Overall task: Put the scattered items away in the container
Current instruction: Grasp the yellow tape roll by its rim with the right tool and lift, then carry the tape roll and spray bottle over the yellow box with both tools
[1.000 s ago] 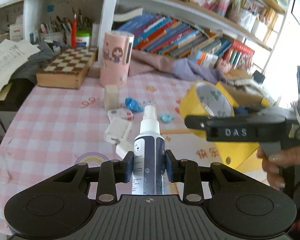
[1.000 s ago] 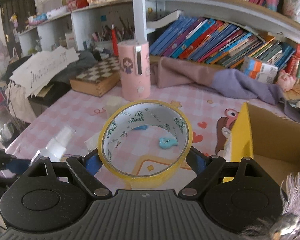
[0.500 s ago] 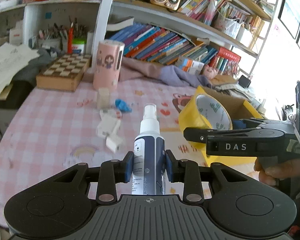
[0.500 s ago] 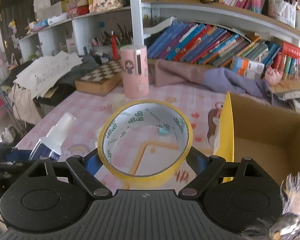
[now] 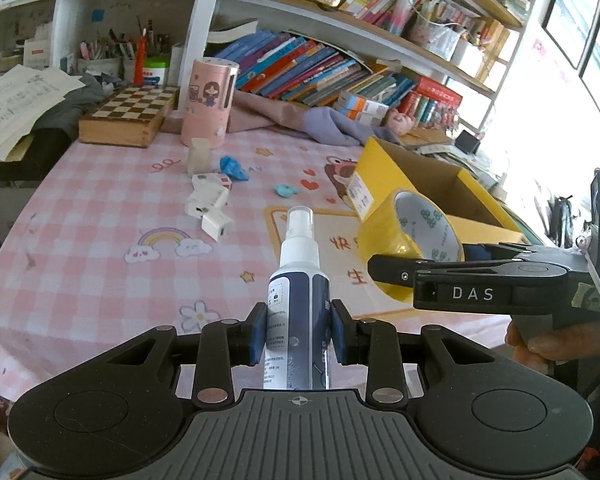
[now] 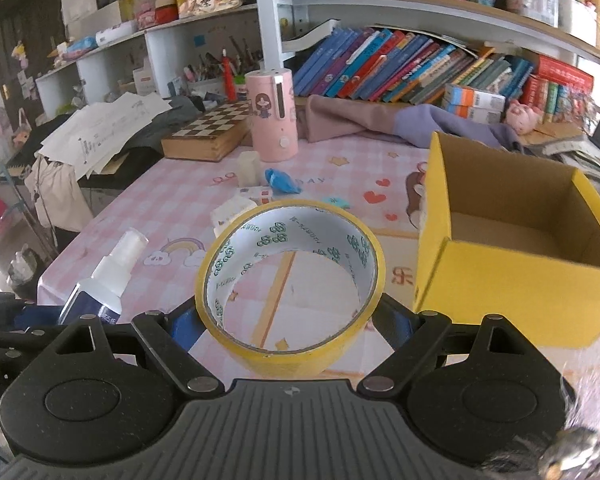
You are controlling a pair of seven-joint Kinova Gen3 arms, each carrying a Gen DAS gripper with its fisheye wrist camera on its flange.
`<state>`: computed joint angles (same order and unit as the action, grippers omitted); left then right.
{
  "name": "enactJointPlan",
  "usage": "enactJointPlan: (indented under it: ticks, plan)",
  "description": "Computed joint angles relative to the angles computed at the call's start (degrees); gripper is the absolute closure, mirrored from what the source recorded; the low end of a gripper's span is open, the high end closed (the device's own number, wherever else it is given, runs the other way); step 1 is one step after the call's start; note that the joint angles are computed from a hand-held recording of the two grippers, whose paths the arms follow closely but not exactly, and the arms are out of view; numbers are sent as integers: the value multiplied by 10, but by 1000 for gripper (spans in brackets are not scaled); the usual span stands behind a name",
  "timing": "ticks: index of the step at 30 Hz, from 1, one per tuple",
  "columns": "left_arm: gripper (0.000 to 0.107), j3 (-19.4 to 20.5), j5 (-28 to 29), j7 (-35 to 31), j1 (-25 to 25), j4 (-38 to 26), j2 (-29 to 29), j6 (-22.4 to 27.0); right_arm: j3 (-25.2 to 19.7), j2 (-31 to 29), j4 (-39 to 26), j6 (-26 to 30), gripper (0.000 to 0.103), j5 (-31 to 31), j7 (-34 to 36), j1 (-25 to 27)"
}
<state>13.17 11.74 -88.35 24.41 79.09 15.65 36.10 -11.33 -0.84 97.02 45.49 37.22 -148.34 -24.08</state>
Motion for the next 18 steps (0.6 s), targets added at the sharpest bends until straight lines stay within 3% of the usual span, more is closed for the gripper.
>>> enactJointPlan:
  ticks: [8, 18]
  plan:
    - [77, 20, 42, -46, -12, 35, -22, -3, -39, -39, 42, 50, 17, 35, -97, -12]
    - [77, 36, 98, -121, -18, 35, -19, 6, -85, -74, 70, 132, 17, 60, -194, -10]
